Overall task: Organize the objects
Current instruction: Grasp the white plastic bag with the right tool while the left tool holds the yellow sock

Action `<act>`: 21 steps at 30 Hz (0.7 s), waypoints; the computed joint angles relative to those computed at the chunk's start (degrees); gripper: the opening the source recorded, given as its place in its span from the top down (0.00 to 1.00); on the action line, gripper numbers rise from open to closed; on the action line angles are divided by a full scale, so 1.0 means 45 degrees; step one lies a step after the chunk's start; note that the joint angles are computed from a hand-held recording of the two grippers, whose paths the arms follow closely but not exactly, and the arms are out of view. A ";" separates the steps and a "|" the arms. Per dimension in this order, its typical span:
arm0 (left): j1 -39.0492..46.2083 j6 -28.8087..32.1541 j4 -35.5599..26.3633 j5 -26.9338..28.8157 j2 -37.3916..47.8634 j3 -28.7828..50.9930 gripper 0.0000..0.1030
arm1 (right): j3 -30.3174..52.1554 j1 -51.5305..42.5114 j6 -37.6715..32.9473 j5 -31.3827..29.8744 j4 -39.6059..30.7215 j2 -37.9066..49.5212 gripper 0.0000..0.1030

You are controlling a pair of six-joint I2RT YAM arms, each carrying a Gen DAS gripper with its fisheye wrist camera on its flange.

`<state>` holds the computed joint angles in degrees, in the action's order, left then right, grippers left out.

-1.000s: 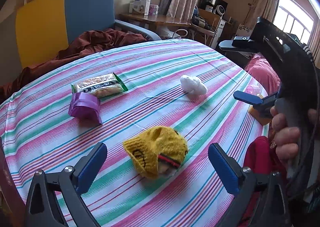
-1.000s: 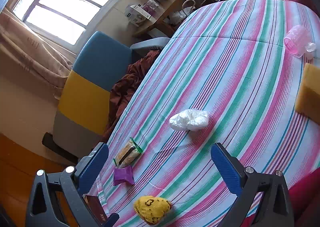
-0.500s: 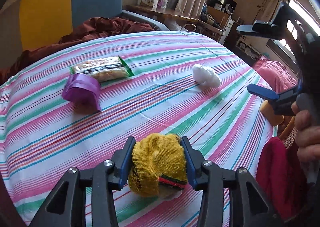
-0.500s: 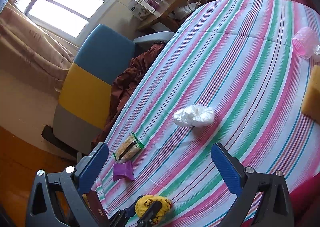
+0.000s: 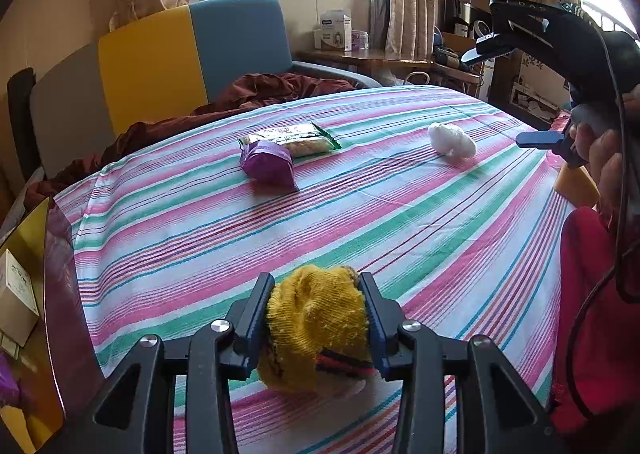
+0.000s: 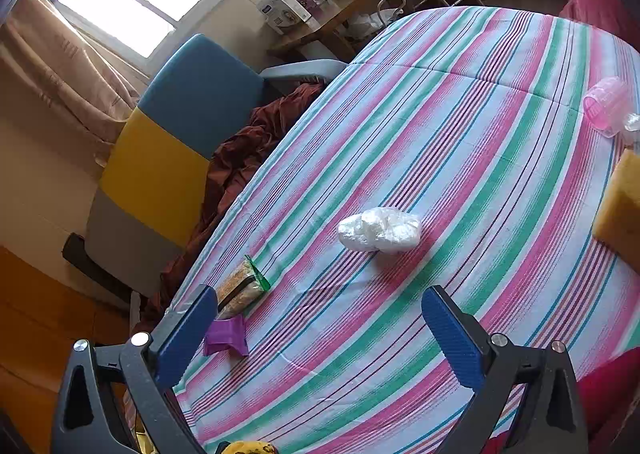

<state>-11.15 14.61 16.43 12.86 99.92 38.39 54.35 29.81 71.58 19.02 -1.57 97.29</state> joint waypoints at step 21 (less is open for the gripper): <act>0.0164 -0.0119 0.0047 0.0437 0.0471 0.0181 0.53 | 0.0894 -0.0006 -0.0297 -0.0297 -0.1112 0.0584 0.00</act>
<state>-10.40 14.08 16.64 14.83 102.04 39.21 58.37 29.78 70.24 17.69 -6.58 99.92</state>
